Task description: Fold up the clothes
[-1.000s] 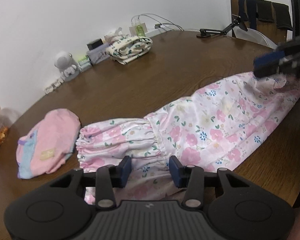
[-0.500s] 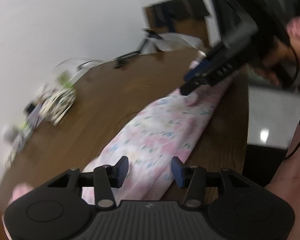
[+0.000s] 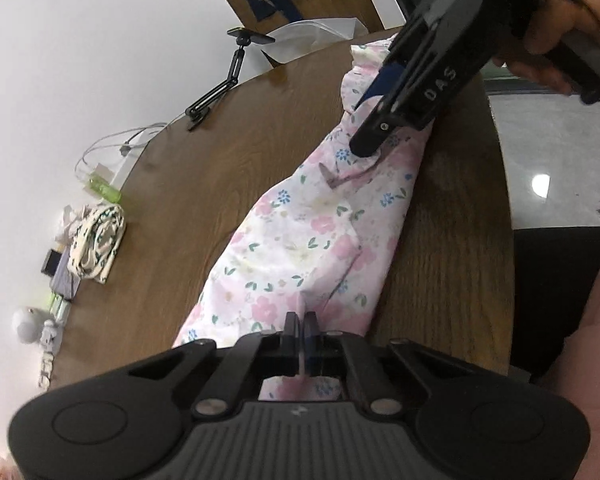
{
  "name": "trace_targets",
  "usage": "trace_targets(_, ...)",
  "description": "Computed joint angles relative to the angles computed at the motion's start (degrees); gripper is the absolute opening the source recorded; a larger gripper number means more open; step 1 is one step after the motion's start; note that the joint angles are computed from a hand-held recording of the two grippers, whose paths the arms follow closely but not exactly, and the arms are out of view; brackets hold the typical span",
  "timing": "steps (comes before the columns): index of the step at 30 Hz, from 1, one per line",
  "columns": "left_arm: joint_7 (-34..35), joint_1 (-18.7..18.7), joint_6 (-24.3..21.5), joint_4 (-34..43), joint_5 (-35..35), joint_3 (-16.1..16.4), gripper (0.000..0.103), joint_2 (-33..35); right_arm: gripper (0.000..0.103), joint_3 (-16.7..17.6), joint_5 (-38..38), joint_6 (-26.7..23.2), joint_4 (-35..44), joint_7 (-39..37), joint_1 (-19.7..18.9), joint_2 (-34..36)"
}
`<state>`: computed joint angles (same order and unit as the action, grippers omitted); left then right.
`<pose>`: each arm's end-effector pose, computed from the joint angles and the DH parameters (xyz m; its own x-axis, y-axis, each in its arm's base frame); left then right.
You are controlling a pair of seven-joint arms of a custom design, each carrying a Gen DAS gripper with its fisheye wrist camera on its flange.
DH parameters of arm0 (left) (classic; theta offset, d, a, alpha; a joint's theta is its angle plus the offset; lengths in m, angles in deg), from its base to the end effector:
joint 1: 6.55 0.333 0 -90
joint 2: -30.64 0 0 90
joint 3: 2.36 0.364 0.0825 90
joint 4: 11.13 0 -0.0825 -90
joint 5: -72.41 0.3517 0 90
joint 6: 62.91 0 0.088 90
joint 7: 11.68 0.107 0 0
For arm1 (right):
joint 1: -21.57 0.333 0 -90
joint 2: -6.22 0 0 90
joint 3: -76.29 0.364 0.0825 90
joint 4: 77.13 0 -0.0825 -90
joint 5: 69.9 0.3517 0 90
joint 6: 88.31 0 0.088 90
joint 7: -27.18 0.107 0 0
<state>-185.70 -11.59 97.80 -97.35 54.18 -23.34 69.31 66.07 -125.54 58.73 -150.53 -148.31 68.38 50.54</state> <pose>0.7165 -0.2486 0.4146 -0.8431 -0.0122 -0.5376 0.2516 0.8746 -0.4145 0.5958 0.5170 0.3932 -0.1366 -0.9796 -0.1471 -0.5811 0.1995 -0.7890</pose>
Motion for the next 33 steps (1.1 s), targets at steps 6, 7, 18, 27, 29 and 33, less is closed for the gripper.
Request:
trace_targets(6, -0.7, 0.7, -0.9, -1.9, -0.7, 0.0, 0.004, -1.1, 0.043, -1.5, -3.2, 0.4, -1.9, 4.0, 0.6, -0.6)
trace_targets(7, -0.6, 1.1, -0.7, -2.2, -1.2, -0.4, 0.008, -1.3, 0.044, -1.5, -3.6, 0.6, -2.2, 4.6, 0.5, -0.8)
trace_targets(18, 3.3, 5.7, 3.8, -0.7, -15.3, -4.6, 0.031, -1.9, 0.047, -2.6, -14.0, -12.6, -9.5, 14.7, 5.0, -7.8)
trace_targets(27, -19.4, -3.6, 6.6, 8.5, -3.9, 11.1, 0.023, 5.6, 0.026, 3.2, -8.5, -13.1, -5.8, 6.4, -2.0, -4.0)
trace_targets(29, -18.8, -1.3, 9.0, 5.5, -3.9, 8.2, 0.022, 4.8, 0.021, 2.7, -7.8, -12.9, -5.3, 6.7, -2.5, -3.4)
trace_targets(33, -18.2, 3.8, 13.3, 0.7, -4.1, 1.7, 0.017, 3.8, 0.018, 1.6, -7.5, -12.8, -4.1, 7.3, -2.9, -2.0)
